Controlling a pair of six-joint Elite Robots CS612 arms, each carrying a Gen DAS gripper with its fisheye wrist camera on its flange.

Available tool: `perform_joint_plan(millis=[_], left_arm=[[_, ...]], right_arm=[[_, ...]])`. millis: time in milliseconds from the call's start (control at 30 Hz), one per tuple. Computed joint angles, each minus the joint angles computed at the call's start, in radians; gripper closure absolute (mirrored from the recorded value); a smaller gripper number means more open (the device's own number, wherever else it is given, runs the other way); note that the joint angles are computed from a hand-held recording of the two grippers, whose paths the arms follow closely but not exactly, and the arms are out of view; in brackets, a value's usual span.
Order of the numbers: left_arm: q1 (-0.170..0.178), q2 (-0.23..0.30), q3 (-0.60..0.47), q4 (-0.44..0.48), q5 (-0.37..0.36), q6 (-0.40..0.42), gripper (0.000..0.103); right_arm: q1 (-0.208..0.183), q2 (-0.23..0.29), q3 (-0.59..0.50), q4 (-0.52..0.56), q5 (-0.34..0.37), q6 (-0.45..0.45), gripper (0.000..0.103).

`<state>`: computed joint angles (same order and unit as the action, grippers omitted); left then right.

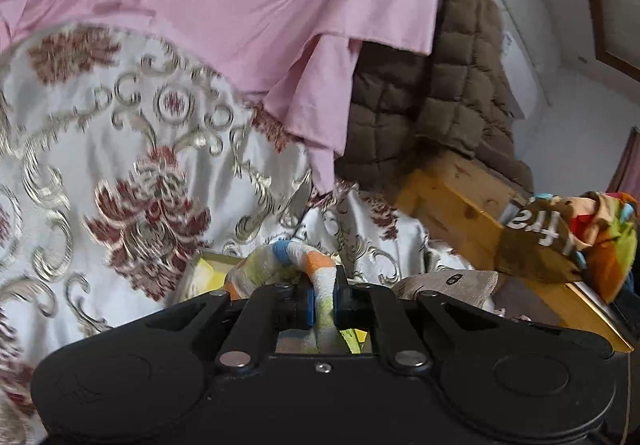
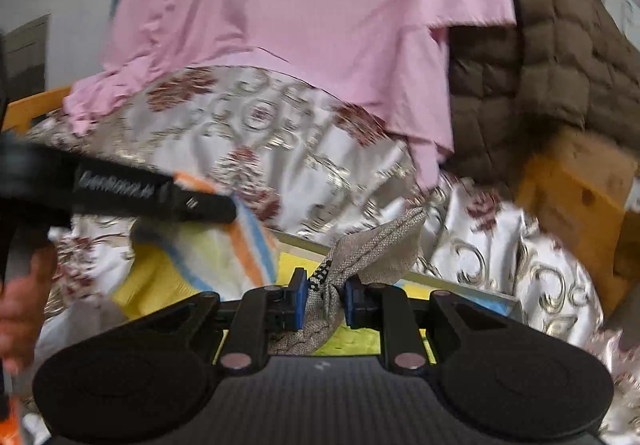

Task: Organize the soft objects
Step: 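Lift both held socks and carry them over the tin tray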

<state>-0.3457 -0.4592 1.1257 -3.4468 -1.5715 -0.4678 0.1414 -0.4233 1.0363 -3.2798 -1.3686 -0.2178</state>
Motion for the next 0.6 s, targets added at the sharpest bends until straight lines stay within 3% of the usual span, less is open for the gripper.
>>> perform_joint_plan(millis=[333, 600], left_arm=[[-0.003, 0.060, -0.077, 0.142, 0.009, 0.010, 0.095], [-0.027, 0.037, -0.050, 0.291, 0.142, 0.084, 0.091]], right_arm=[[-0.021, 0.035, -0.046, 0.075, -0.085, 0.068, 0.078], [-0.030, 0.015, -0.014, 0.137, -0.128, 0.138, 0.070]])
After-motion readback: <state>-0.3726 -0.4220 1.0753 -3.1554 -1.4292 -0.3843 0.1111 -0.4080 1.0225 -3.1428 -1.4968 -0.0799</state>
